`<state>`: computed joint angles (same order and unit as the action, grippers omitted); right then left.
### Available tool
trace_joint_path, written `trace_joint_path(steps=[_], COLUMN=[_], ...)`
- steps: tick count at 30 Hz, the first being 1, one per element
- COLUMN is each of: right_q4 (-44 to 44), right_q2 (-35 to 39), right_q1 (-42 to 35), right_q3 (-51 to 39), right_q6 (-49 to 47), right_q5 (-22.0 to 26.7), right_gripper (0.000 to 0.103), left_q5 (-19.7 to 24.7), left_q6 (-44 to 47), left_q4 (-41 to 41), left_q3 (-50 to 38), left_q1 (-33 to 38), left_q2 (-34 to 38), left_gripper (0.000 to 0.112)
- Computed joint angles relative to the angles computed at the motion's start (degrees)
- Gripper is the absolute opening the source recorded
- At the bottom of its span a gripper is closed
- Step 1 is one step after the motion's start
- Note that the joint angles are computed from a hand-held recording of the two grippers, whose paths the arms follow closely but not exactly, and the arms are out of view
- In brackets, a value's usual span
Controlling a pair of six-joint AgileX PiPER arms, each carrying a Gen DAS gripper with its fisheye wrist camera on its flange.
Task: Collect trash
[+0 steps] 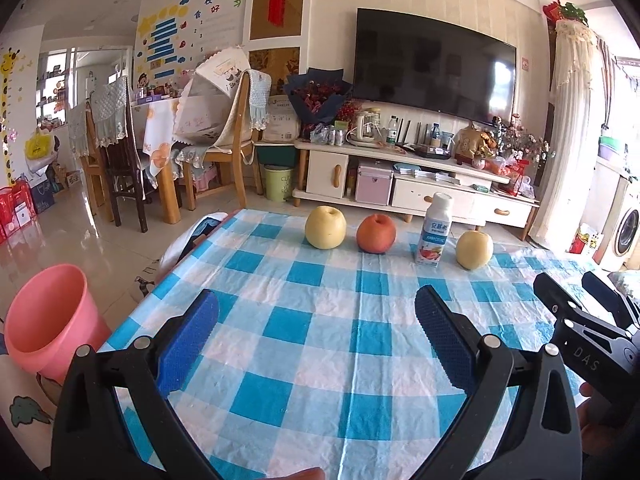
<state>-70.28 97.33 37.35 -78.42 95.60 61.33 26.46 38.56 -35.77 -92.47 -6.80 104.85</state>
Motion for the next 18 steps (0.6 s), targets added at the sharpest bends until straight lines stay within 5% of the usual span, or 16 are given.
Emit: trace_joint_path(steps=[18], right_q4=[-5.3], right_q2=[-6.0], right_q1=[-0.2], right_q3=[7.8], right_q6=[3.9], right_q5=[4.5], right_gripper=[0.094], left_q5=[-3.8], left_q6=[-14.9], left_q4=[15.4], left_q3=[0.8], left_q1=[-9.4], left_q2=[-2.7], left_gripper=[0.099])
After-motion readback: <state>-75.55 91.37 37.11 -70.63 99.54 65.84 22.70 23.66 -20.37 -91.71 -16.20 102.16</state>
